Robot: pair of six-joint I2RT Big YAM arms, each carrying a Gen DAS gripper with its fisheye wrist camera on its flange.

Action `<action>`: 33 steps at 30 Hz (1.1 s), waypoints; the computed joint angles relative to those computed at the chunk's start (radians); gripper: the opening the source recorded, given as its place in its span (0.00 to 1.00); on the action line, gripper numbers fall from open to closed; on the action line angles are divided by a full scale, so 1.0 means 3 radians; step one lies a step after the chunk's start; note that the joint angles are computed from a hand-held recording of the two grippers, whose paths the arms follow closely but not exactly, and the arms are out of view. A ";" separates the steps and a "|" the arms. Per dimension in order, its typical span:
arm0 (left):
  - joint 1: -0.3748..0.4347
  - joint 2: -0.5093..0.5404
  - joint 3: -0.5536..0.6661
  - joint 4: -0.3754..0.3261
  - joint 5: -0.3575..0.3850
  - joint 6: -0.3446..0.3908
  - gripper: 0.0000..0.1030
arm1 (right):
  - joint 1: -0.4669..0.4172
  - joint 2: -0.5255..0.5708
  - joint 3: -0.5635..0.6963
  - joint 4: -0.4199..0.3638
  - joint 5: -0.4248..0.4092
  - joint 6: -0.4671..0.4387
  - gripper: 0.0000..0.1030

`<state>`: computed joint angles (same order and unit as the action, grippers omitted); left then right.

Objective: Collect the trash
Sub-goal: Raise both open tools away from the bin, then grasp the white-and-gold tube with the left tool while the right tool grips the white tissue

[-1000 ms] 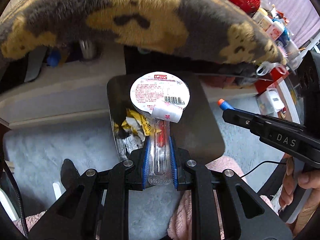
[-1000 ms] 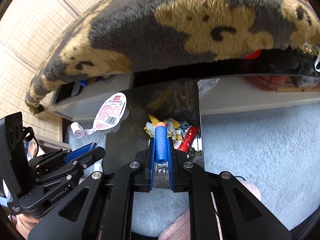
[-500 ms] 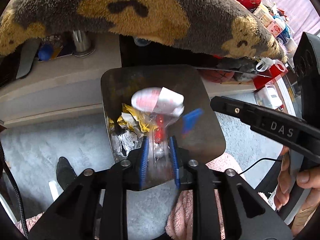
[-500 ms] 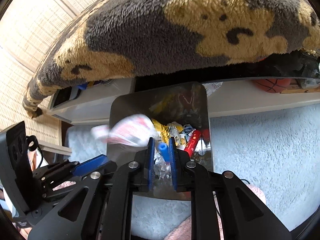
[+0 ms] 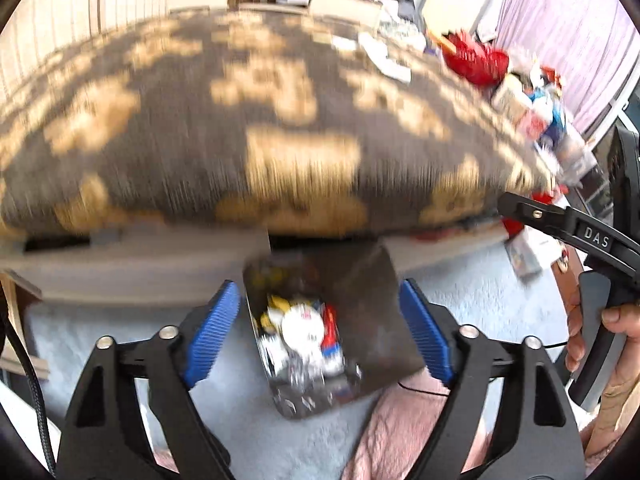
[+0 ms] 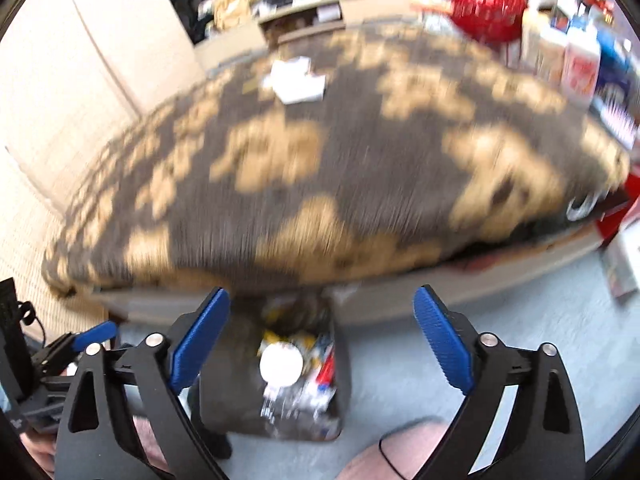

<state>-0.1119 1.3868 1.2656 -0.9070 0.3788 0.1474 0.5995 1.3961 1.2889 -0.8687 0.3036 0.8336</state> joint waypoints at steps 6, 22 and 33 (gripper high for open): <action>-0.0090 0.0308 0.0570 0.0021 -0.0199 -0.0061 0.84 | -0.0297 0.0185 0.0417 0.0025 0.0020 -0.0348 0.92; -0.0136 0.1564 0.2185 -0.0366 -0.0419 -0.0201 0.92 | -0.0695 0.1560 0.1991 -0.0191 -0.0325 -0.0828 0.69; -0.0236 0.2070 0.2881 -0.0564 -0.0403 -0.0131 0.92 | -0.0780 0.2015 0.2469 -0.0431 -0.0277 -0.0935 0.47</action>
